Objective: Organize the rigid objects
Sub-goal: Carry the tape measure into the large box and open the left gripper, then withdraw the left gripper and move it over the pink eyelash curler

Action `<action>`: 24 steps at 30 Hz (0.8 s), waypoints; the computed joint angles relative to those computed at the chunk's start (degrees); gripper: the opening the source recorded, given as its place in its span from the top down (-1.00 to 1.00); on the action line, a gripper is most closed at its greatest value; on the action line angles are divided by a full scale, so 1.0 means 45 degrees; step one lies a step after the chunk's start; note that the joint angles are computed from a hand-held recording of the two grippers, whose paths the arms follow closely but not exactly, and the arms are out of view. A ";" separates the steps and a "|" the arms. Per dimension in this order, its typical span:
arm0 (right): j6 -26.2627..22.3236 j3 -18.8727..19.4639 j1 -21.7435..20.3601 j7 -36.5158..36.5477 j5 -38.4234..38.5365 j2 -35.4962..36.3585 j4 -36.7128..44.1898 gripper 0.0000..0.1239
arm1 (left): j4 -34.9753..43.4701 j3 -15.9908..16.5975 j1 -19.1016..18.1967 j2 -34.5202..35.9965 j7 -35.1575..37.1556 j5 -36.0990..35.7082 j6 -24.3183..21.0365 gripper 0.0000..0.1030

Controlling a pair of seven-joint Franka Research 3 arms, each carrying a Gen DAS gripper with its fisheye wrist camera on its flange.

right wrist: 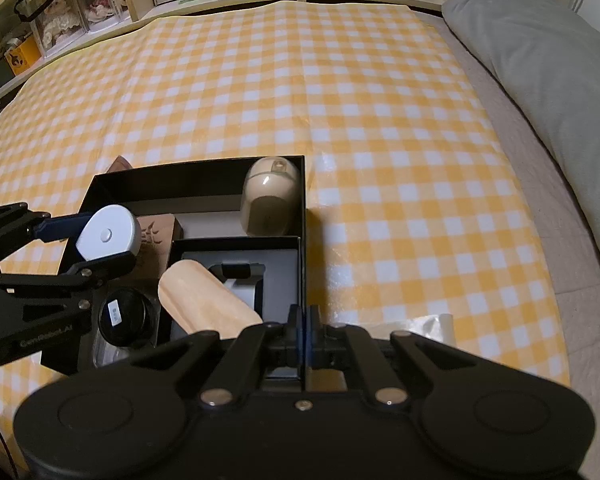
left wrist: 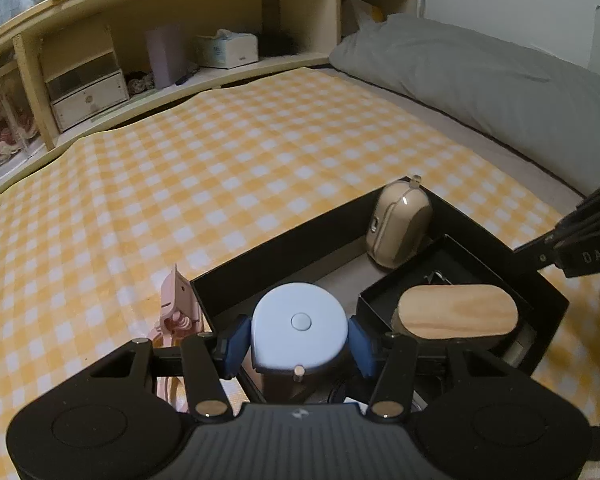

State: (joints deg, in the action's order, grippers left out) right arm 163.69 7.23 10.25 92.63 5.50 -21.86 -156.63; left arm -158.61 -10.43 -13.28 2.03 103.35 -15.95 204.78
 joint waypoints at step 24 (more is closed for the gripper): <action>-0.0023 0.0084 0.0003 0.0222 -0.0167 -0.0007 -0.0005 0.96 | -0.0250 -0.0116 0.0306 -0.0021 -0.1308 0.0770 0.1445 -1.00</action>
